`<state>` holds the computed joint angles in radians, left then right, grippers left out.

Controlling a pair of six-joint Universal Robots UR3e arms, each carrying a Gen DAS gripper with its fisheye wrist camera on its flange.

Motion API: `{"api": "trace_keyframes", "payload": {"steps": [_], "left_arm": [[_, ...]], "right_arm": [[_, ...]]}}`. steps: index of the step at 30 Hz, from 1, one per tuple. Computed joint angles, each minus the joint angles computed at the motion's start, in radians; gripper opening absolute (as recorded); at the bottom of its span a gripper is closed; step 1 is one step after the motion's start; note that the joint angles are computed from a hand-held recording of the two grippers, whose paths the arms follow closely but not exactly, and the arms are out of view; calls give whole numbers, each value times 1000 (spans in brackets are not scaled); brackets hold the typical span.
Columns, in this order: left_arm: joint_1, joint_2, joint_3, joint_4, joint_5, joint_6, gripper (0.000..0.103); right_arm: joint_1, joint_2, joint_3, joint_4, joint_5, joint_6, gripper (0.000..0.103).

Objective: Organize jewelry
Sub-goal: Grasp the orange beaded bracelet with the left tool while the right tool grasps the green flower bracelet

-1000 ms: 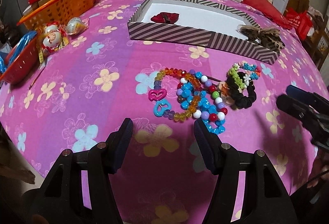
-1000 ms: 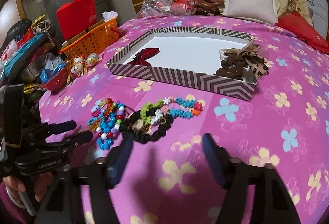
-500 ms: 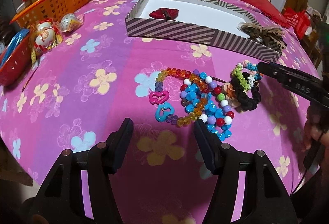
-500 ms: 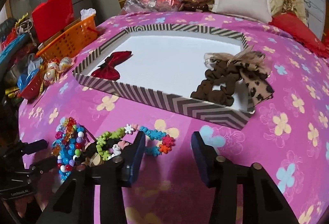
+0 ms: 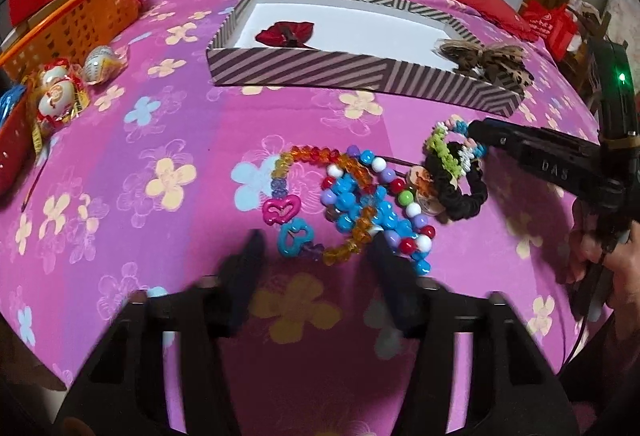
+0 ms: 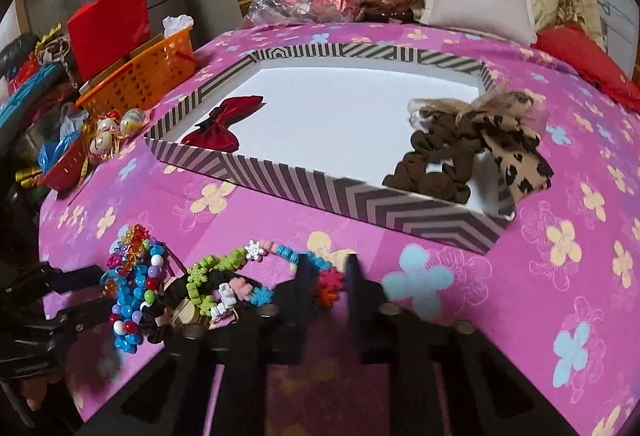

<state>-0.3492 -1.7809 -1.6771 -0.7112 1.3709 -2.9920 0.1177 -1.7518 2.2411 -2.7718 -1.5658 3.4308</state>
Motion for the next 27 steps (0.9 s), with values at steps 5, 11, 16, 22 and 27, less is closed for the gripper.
{"api": "trace_keyframes", "payload": {"steps": [5, 11, 16, 22, 27], "left_arm": [[14, 4, 0, -9, -27, 0, 21], [60, 60, -27, -31, -85, -37, 21], [55, 112, -19, -48, -77, -56, 9], [53, 171, -13, -66, -79, -60, 8], [61, 201, -19, -91, -91, -48, 8]], "right_arm": [[-21, -42, 46, -33, 48, 20, 13], [-25, -154, 72, -19, 88, 52, 12], [-31, -246, 38, 50, 120, 68, 12], [15, -300, -19, 107, 89, 87, 12], [42, -354, -42, 146, 61, 98, 12]]}}
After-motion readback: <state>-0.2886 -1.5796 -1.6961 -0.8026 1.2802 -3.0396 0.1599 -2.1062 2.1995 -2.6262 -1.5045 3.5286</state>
